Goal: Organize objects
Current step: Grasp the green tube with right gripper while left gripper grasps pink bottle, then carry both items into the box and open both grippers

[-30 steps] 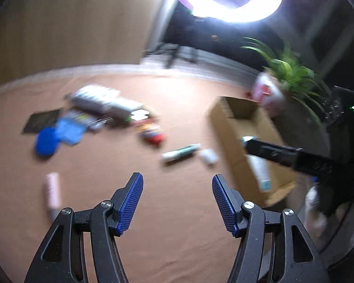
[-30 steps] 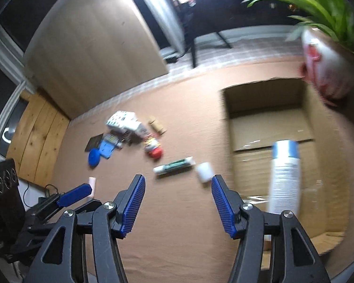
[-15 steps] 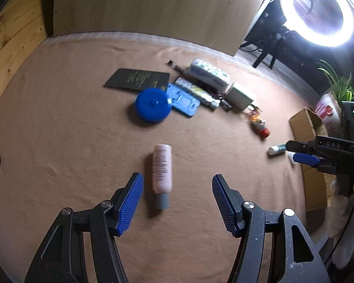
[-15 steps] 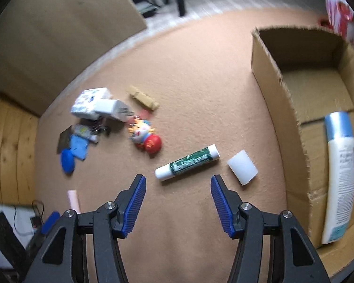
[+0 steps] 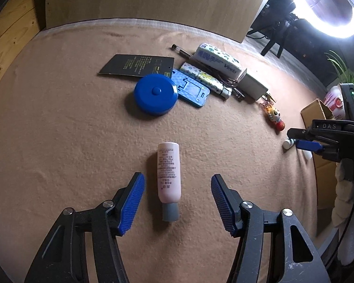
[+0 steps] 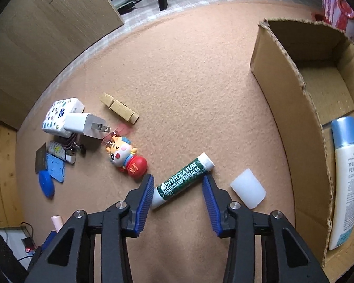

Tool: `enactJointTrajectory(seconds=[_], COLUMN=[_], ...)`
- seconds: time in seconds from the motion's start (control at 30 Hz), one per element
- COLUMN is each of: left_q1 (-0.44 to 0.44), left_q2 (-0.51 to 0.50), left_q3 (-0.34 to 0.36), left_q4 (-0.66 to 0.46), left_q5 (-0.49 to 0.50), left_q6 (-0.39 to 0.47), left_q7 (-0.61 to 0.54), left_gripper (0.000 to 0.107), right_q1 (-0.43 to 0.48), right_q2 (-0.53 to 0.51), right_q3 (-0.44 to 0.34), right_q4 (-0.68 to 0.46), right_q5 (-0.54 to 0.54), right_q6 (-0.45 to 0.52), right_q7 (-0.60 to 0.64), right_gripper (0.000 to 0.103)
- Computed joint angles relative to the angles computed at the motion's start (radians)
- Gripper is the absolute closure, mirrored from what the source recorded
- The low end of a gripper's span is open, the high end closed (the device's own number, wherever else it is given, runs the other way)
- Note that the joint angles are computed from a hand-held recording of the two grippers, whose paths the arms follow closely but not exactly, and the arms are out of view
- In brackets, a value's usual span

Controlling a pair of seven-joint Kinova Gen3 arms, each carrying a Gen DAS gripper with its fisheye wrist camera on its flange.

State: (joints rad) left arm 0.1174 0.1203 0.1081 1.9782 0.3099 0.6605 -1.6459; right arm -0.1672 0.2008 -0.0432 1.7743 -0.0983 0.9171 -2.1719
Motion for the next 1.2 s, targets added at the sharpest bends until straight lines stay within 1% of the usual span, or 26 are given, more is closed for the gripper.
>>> enactJointTrajectory(seconds=[0.07, 0.1, 0.17, 0.2, 0.23, 0.27, 0.3, 0.4, 0.47, 0.6, 0.73, 0.83, 1.07, 1.2], left_q1=[0.0, 0.002, 0.006, 0.001, -0.001, -0.002, -0.004, -0.018, -0.023, -0.023, -0.03, -0.028, 0.023, 0.08], left_q2=[0.004, 0.007, 0.014, 0.018, 0.022, 0.021, 0.021, 0.024, 0.024, 0.013, -0.001, -0.025, -0.061, -0.059], left_q3=[0.004, 0.005, 0.008, 0.009, 0.009, 0.008, 0.007, 0.004, 0.003, 0.003, 0.002, 0.002, 0.021, 0.049], left_q4=[0.0, -0.002, -0.004, -0.001, 0.0, 0.004, 0.004, 0.003, 0.005, 0.019, 0.029, 0.033, -0.012, -0.05], left_q5=[0.006, 0.003, 0.004, 0.017, 0.025, 0.028, 0.03, 0.05, 0.06, 0.067, 0.093, 0.114, 0.127, 0.111], left_q6=[-0.001, 0.001, 0.003, 0.005, 0.006, 0.0, -0.002, 0.006, 0.005, -0.008, -0.007, -0.006, 0.009, 0.006], left_q7=[-0.011, -0.012, -0.015, -0.026, -0.03, -0.031, -0.032, -0.048, -0.056, -0.056, -0.073, -0.081, -0.071, -0.031], left_gripper=[0.052, 0.056, 0.062, 0.068, 0.072, 0.074, 0.078, 0.086, 0.086, 0.086, 0.086, 0.086, 0.086, 0.086], right_q1=[0.006, 0.008, -0.001, -0.003, -0.007, -0.014, -0.02, -0.037, -0.03, -0.018, -0.018, -0.003, 0.023, 0.042], right_q2=[-0.001, 0.0, 0.01, 0.01, 0.012, 0.014, 0.015, 0.009, 0.0, -0.031, -0.072, -0.117, -0.259, -0.334], right_q3=[0.002, 0.002, 0.0, -0.003, -0.008, -0.011, -0.013, -0.017, -0.021, -0.025, -0.025, -0.023, 0.0, 0.015], right_q4=[0.001, 0.002, -0.011, -0.013, -0.017, -0.021, -0.022, -0.015, -0.004, 0.033, 0.076, 0.119, 0.182, 0.213], right_q5=[-0.009, -0.014, 0.003, 0.005, 0.008, 0.016, 0.023, 0.047, 0.034, 0.003, -0.014, -0.057, -0.101, -0.104], right_q6=[0.0, -0.001, 0.008, 0.011, 0.017, 0.024, 0.026, 0.026, 0.021, 0.005, -0.012, -0.037, -0.034, -0.03], right_q7=[-0.003, -0.002, -0.006, 0.002, 0.016, 0.023, 0.028, 0.044, 0.076, 0.139, 0.165, 0.204, 0.282, 0.291], right_gripper=[0.066, 0.066, 0.07, 0.073, 0.078, 0.08, 0.083, 0.086, 0.089, 0.089, 0.089, 0.089, 0.089, 0.089])
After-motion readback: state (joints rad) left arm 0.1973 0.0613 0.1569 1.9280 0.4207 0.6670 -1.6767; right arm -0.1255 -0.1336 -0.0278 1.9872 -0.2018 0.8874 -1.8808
